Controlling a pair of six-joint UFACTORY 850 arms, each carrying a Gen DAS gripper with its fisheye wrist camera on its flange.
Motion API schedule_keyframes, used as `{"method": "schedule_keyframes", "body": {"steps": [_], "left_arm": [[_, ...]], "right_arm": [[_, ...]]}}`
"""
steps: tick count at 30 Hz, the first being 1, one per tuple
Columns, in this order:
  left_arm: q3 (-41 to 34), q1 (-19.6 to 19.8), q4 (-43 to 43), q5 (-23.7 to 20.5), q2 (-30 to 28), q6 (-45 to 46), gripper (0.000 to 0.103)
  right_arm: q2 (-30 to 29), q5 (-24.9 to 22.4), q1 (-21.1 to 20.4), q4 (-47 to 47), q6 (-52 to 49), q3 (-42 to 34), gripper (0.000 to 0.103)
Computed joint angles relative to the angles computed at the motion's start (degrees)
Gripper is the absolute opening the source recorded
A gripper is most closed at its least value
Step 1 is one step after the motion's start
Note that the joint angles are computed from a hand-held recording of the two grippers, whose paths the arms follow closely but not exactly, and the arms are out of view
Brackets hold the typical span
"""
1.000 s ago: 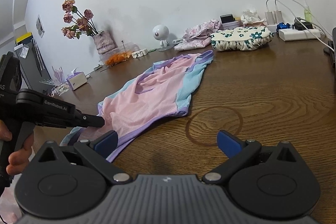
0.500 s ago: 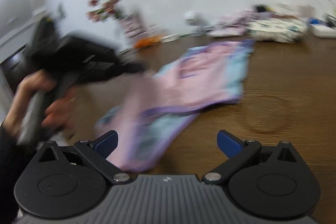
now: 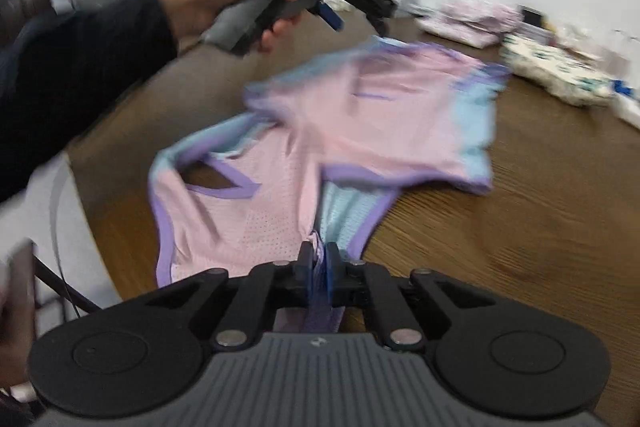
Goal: Fold clothes
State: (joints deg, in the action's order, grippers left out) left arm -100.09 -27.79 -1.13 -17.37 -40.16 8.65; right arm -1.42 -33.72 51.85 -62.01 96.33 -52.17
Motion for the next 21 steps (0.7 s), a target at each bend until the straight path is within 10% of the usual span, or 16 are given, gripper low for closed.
{"method": "schedule_keyframes", "body": {"steps": [4, 8, 10, 16, 21], "left_arm": [[-5.39, -1.20, -2.31, -2.27, -4.65, 9.49, 0.065], [-7.55, 0.24, -13.21, -6.72, -5.44, 17.29, 0.004], [-6.43, 1.05, -10.26, -4.64, -4.52, 12.31, 0.002], [1.37, 8.69, -11.82, -1.92, 1.14, 4.09, 0.001], [20.04, 14.30, -18.13, 4.36, 14.63, 7.35, 0.001]], "right_arm": [[1.92, -11.87, 0.60, 7.02, -1.82, 0.39, 0.006], [4.28, -10.22, 2.15, -1.17, 9.95, 2.13, 0.029], [3.08, -6.61, 1.76, -3.60, 10.36, 1.82, 0.040], [0.66, -6.04, -0.34, -1.85, 5.53, 1.32, 0.026], [-0.21, -20.90, -4.15, 3.13, 1.18, -0.95, 0.027]]}}
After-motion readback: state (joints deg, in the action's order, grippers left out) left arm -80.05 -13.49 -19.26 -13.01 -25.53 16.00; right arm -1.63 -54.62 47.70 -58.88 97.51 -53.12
